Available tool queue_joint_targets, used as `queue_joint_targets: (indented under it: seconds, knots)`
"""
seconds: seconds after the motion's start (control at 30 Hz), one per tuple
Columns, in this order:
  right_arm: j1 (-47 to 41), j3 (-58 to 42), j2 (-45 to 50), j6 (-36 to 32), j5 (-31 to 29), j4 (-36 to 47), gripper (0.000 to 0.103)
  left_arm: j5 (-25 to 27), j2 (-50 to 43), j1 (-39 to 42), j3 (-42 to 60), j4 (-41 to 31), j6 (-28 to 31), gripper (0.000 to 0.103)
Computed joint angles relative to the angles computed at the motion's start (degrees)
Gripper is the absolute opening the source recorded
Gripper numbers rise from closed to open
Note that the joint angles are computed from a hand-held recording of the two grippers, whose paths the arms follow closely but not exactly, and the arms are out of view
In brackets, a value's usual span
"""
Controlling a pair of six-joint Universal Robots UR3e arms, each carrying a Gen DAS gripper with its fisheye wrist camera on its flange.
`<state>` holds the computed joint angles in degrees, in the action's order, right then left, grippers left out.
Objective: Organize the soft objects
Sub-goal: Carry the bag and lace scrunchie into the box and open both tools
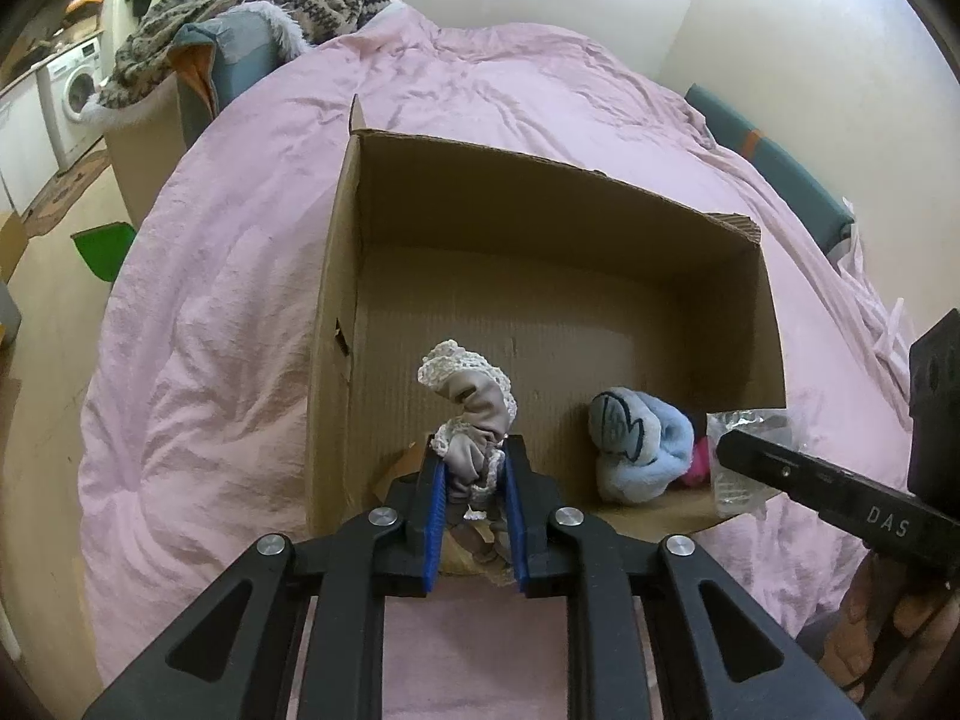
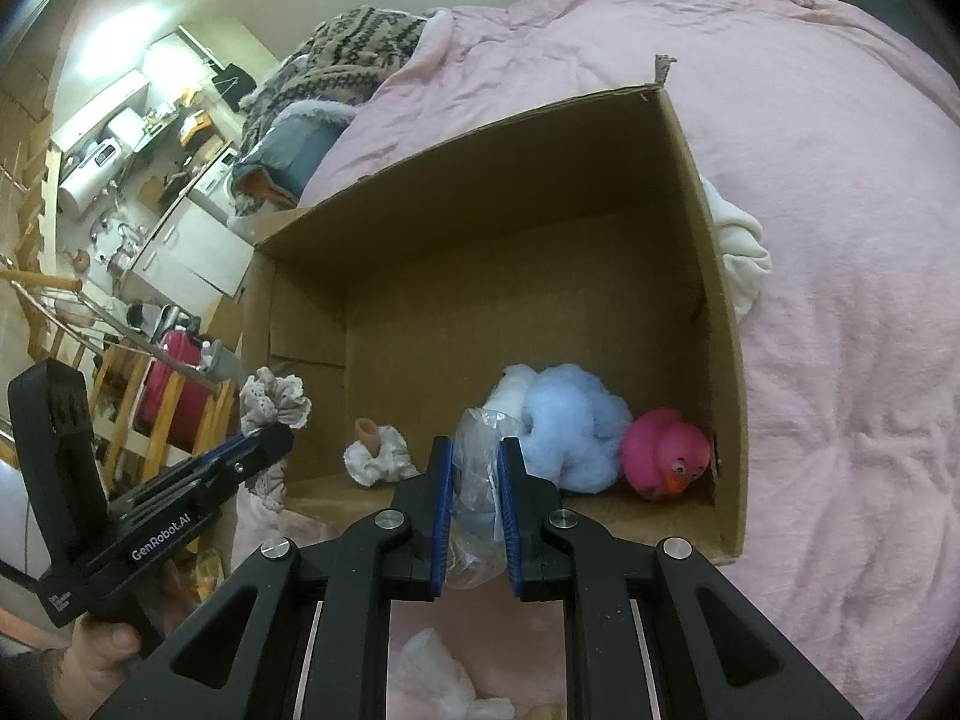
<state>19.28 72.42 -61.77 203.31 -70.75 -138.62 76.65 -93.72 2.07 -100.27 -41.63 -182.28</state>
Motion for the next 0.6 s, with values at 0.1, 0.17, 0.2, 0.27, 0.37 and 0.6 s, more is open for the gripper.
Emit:
queue_joint_targets:
  seconds: [0.1, 0.17, 0.2, 0.27, 0.37, 0.6]
  knots:
    - [0.05, 0.46, 0.44, 0.16, 1.30, -1.22, 0.017, 0.10, -0.14, -0.37, 0.03, 0.08, 0.63, 0.019]
    - [0.21, 0.51, 0.75, 0.45, 1.50, -2.22, 0.019, 1.02, -0.52, -1.10, 0.27, 0.11, 0.99, 0.021]
    - [0.22, 0.54, 0.84, 0.40, 1.82, -2.58, 0.019, 1.27, -0.53, -1.29, 0.22, 0.17, 1.09, 0.023]
    - [0.59, 0.27, 0.97, 0.14, 1.52, -3.00, 0.020, 1.87, -0.21, -1.70, -0.17, 0.53, 1.02, 0.029]
    - [0.89, 0.10, 1.09, -0.08, 1.26, -3.75, 0.039, 3.46, 0.56, -2.40, -1.12, 2.57, 0.65, 0.053]
    - [0.62, 2.89, -0.41, 2.42, -0.63, -7.96, 0.077, 5.39, 1.02, -3.42, -1.70, 4.20, 1.03, 0.066]
